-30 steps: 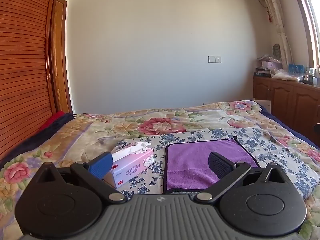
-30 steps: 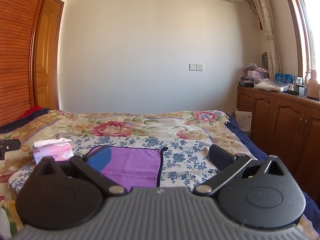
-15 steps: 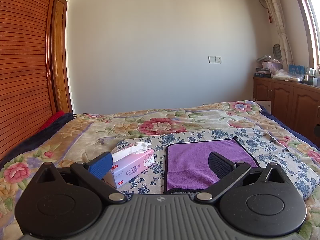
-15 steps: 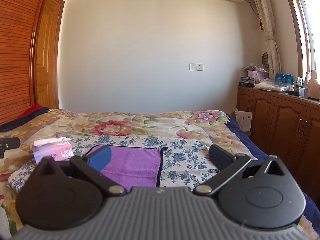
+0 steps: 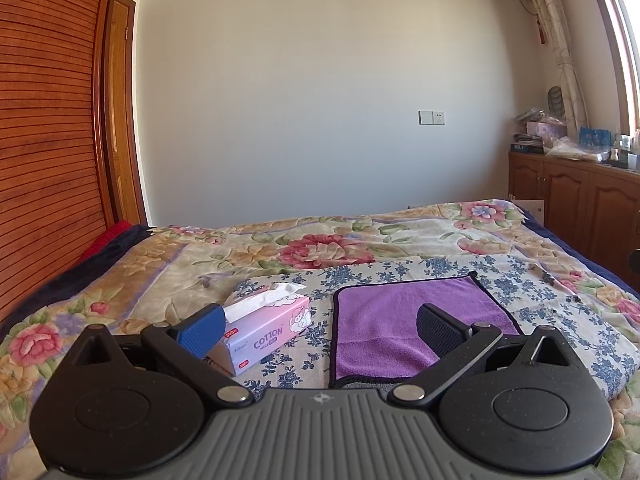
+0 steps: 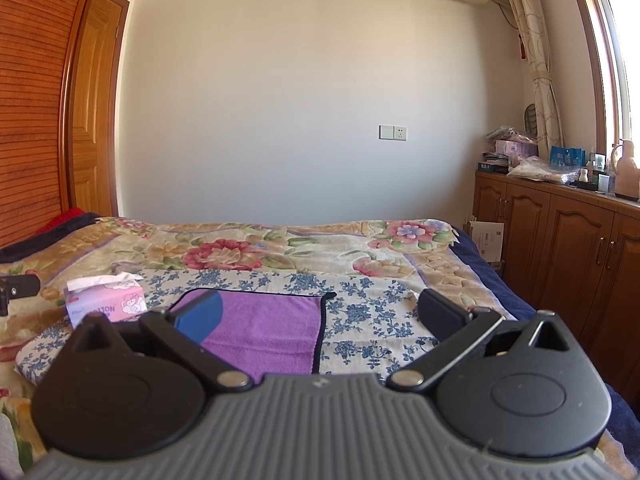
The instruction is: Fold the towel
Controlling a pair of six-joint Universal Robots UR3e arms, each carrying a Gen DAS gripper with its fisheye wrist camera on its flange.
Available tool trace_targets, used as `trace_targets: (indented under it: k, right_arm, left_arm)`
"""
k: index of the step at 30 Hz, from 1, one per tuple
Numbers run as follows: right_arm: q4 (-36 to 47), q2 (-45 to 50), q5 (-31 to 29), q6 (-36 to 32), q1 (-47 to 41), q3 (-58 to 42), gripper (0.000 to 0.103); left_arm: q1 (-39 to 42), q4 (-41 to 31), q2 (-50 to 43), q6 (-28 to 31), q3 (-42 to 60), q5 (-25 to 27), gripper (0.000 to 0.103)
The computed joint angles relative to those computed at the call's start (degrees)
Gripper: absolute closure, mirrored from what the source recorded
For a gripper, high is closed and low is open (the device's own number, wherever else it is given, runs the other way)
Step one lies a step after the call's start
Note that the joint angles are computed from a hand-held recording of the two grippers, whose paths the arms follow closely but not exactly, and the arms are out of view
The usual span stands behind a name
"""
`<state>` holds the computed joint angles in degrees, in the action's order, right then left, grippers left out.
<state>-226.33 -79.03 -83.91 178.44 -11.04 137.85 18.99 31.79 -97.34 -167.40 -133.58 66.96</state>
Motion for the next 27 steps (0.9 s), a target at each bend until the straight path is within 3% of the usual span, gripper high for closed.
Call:
trace_targets:
  k: [27]
  right_arm:
    - [-0.46,0.68,-0.15,-0.12,0.12,0.05,0.000]
  left_arm:
    - [-0.27,0.09,0.02,-0.08,-0.08,0.31,0.000]
